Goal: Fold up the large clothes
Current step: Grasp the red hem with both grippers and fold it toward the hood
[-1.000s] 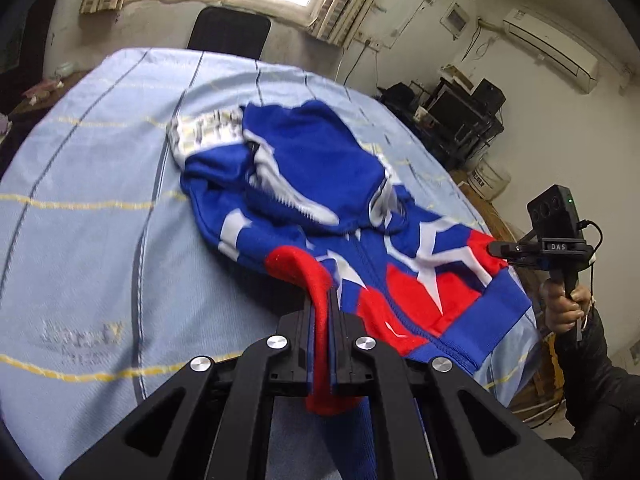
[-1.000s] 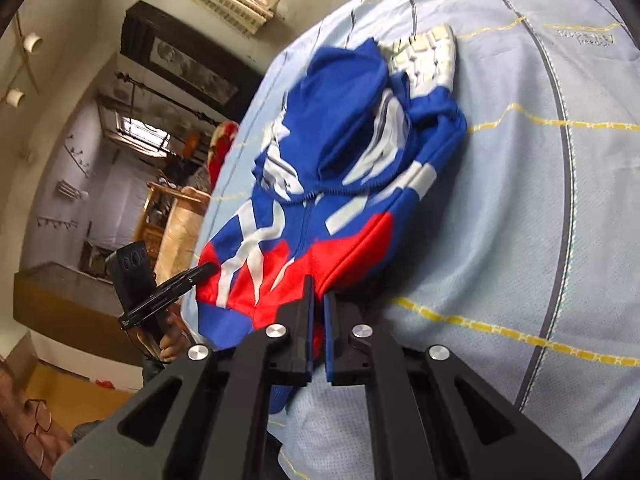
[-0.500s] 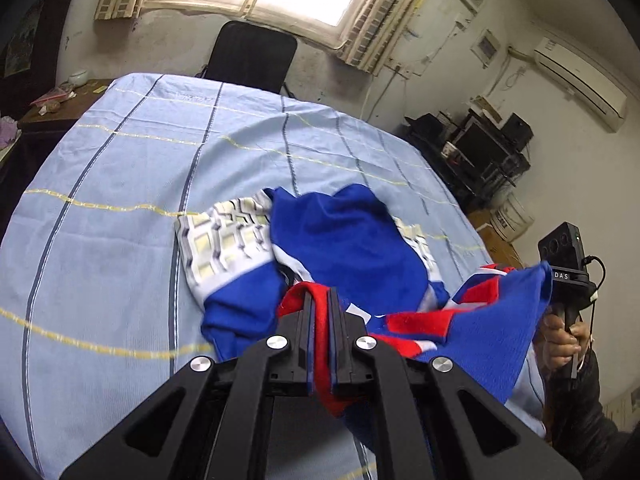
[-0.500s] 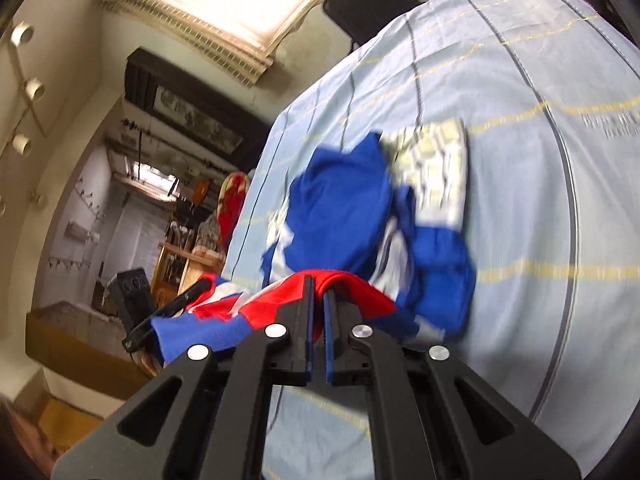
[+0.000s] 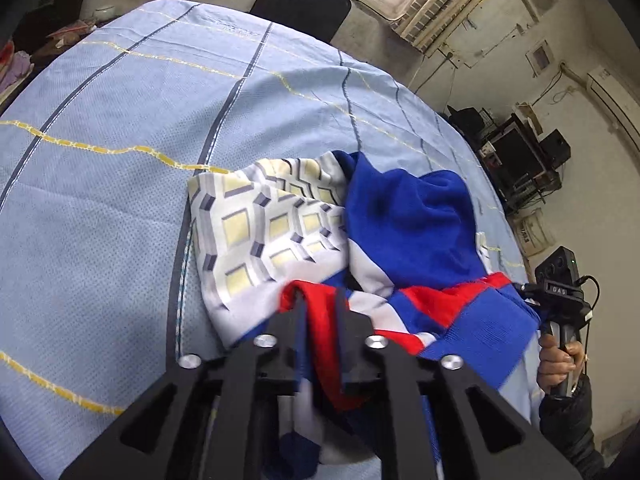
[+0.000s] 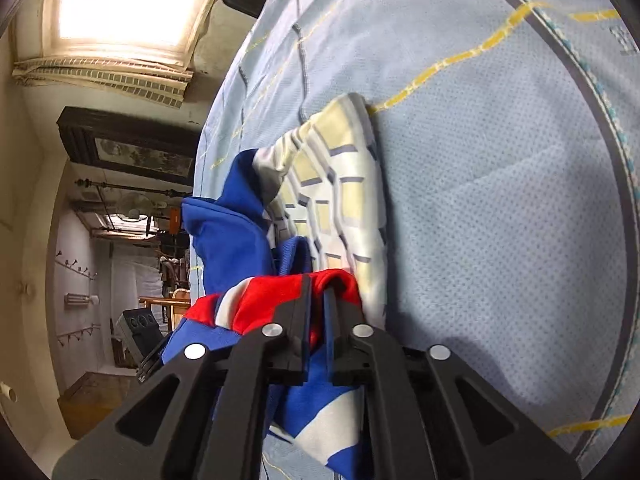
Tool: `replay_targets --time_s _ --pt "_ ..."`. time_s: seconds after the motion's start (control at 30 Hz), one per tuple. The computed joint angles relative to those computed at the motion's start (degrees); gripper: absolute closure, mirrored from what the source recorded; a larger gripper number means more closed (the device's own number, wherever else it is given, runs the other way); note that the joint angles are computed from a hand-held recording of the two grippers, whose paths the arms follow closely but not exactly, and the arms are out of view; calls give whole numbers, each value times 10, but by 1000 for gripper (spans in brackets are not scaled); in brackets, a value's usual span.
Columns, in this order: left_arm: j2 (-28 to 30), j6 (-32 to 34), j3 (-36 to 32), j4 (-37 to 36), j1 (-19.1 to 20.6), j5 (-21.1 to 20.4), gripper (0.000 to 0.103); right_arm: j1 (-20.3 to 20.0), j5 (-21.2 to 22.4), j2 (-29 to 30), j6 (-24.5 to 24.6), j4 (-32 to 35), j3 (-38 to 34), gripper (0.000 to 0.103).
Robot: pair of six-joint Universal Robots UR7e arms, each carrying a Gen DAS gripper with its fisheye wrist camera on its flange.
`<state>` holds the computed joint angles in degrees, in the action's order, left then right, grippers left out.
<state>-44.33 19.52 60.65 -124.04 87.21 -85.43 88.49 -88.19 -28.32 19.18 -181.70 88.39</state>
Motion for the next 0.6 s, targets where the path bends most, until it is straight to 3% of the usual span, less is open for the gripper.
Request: replay_targets --time_s 0.03,0.07,0.1,0.13,0.2,0.33,0.47,0.6 --pt "-7 0 7 0 1 -10 58 1 1 -4 -1 -1 3 88" --pt "-24 1 26 -11 2 -23 51 2 6 -9 -1 -6 10 71" --pt "-37 0 44 -27 0 -19 34 5 16 -17 -5 -21 24 63" --pt "-52 1 68 -55 -4 -9 27 8 19 -24 -11 -33 35 52" --pt "-78 10 96 -66 -3 -17 27 21 10 -43 -36 -50 62 48" --pt "-101 19 112 8 5 -75 27 38 12 -69 -69 -69 112 48" --pt "-104 37 146 -5 -9 -40 27 49 20 -66 -79 -64 125 47" --pt "-84 31 134 -12 -14 -36 30 50 20 -49 -82 -40 105 45"
